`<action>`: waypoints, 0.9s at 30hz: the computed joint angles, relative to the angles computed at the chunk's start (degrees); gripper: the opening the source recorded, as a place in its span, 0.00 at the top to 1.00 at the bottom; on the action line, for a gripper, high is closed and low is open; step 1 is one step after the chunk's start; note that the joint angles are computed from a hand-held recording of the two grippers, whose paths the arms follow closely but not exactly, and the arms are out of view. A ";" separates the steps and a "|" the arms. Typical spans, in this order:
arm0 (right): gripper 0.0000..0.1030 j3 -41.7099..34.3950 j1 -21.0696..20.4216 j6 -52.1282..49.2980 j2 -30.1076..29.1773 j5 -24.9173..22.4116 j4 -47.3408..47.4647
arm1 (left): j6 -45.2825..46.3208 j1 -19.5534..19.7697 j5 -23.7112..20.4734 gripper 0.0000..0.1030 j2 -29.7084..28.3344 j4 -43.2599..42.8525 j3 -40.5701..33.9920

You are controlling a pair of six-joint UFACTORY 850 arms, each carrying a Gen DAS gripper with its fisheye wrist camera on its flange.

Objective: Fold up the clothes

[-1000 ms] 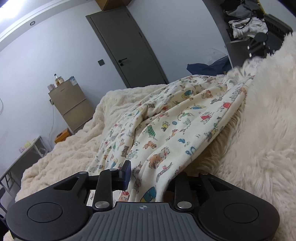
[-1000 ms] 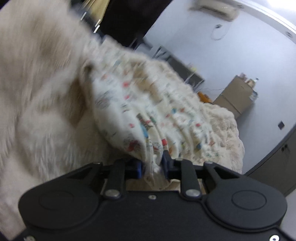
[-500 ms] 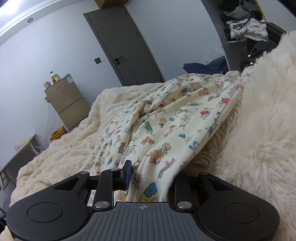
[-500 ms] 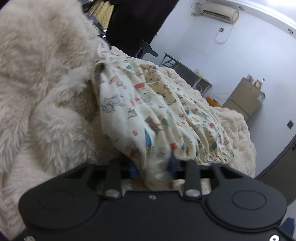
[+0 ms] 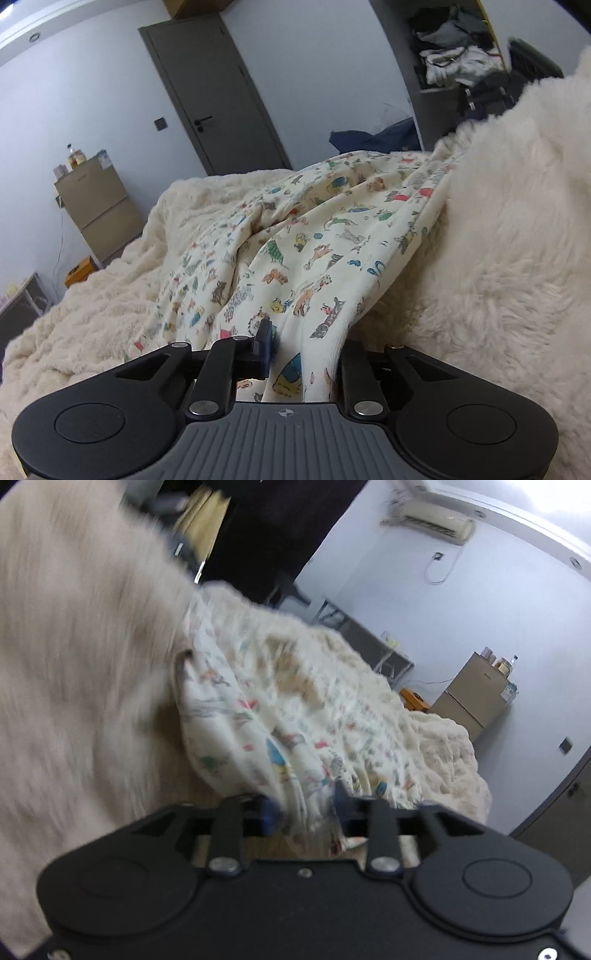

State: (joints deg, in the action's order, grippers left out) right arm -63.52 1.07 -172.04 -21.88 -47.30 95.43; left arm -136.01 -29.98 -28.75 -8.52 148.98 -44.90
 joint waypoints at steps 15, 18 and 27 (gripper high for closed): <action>0.91 -6.45 -0.33 15.15 -2.15 -8.70 -1.47 | 2.96 2.17 -1.21 0.95 3.94 -2.12 -1.31; 0.91 -11.05 -0.10 21.02 -4.52 -9.88 -1.02 | 2.89 4.28 1.16 0.95 4.27 -0.26 -3.99; 0.91 -43.36 2.24 63.78 -24.19 -8.05 -8.46 | 20.09 14.41 24.34 0.96 -11.95 -13.73 -34.80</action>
